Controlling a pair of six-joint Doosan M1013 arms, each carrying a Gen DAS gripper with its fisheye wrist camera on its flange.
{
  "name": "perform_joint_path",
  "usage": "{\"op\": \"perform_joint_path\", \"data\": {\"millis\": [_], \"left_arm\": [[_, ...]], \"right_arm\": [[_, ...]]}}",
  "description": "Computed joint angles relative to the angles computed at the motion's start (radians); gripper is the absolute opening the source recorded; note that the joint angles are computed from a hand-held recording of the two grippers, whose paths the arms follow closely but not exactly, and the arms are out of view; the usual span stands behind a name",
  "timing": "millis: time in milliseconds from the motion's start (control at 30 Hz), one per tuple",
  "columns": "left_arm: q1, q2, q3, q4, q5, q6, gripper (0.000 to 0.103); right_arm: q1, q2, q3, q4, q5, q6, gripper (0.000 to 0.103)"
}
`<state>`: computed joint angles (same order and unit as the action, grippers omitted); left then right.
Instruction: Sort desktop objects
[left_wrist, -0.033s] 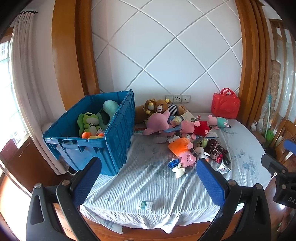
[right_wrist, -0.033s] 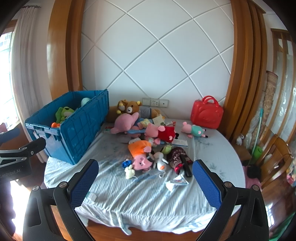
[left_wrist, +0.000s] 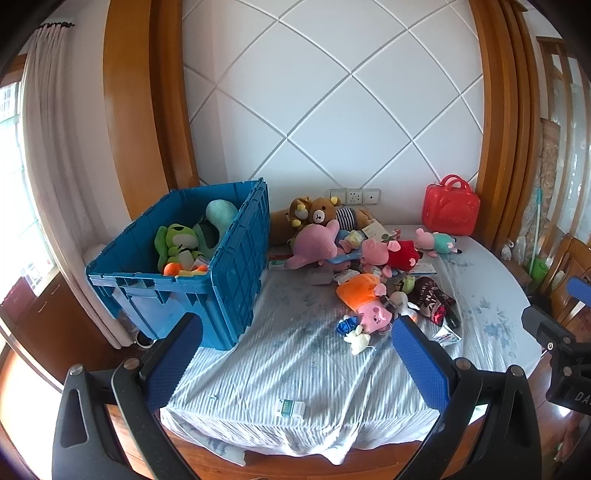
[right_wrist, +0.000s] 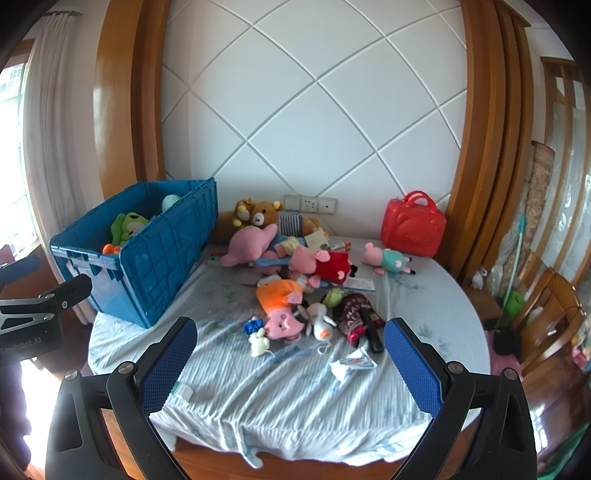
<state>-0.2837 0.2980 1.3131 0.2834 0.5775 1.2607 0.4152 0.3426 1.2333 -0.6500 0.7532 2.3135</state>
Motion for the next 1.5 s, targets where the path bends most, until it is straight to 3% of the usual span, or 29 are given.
{"op": "perform_joint_path", "data": {"millis": [233,900,1167,1500], "left_arm": [[-0.005,0.003,-0.004,0.055,0.005,-0.022,0.103],[0.015,0.017,-0.028,0.007,0.015,0.032,0.103],[-0.001,0.006,-0.006,0.050,0.004,-0.015,0.103],[0.005,0.010,-0.008,0.018,0.002,0.011,0.103]], "right_arm": [[0.003,0.007,-0.007,-0.010,0.004,-0.001,0.103],[-0.001,0.010,-0.008,0.001,-0.003,-0.005,0.103],[0.001,0.009,-0.004,-0.005,-0.006,0.000,0.103],[0.001,0.010,-0.005,-0.004,-0.006,-0.001,0.103]]}}
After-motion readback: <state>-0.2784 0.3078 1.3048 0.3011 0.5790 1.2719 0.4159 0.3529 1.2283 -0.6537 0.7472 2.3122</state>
